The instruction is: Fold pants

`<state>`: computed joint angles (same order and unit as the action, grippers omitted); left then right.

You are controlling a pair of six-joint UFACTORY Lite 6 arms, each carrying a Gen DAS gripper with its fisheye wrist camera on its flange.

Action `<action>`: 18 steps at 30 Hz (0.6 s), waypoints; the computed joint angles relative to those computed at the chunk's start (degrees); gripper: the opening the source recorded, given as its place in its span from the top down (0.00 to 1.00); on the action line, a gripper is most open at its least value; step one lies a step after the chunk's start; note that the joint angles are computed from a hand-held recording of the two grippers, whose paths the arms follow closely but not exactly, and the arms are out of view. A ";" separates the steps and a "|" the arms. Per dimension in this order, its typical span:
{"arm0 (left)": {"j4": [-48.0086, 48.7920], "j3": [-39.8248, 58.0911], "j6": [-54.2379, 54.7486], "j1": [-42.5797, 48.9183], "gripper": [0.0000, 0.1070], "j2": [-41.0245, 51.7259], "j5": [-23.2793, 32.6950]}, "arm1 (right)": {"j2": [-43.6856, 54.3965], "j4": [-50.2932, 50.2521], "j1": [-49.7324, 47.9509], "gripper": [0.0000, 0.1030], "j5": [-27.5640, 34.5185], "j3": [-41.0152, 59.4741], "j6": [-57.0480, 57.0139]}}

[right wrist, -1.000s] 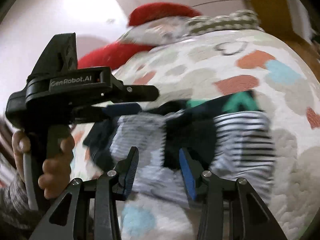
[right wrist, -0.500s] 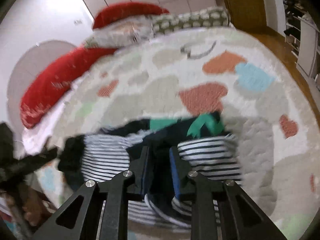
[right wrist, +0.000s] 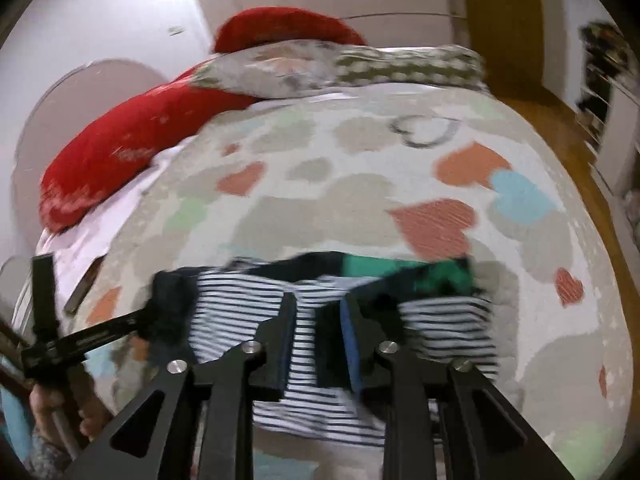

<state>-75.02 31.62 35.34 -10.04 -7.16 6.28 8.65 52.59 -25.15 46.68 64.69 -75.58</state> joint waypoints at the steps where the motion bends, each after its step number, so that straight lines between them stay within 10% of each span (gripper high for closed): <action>1: -3.60 -1.44 3.88 1.34 0.52 -1.87 1.14 | -0.72 -1.03 1.56 0.61 0.78 0.03 1.21; 11: 25.92 -17.11 -19.77 17.93 0.52 -28.11 10.34 | 6.81 -13.52 30.96 0.39 -0.74 6.78 23.90; 18: 23.94 -21.20 -14.56 26.07 0.52 -34.10 15.21 | 12.44 -33.94 48.33 0.20 -18.15 5.16 46.70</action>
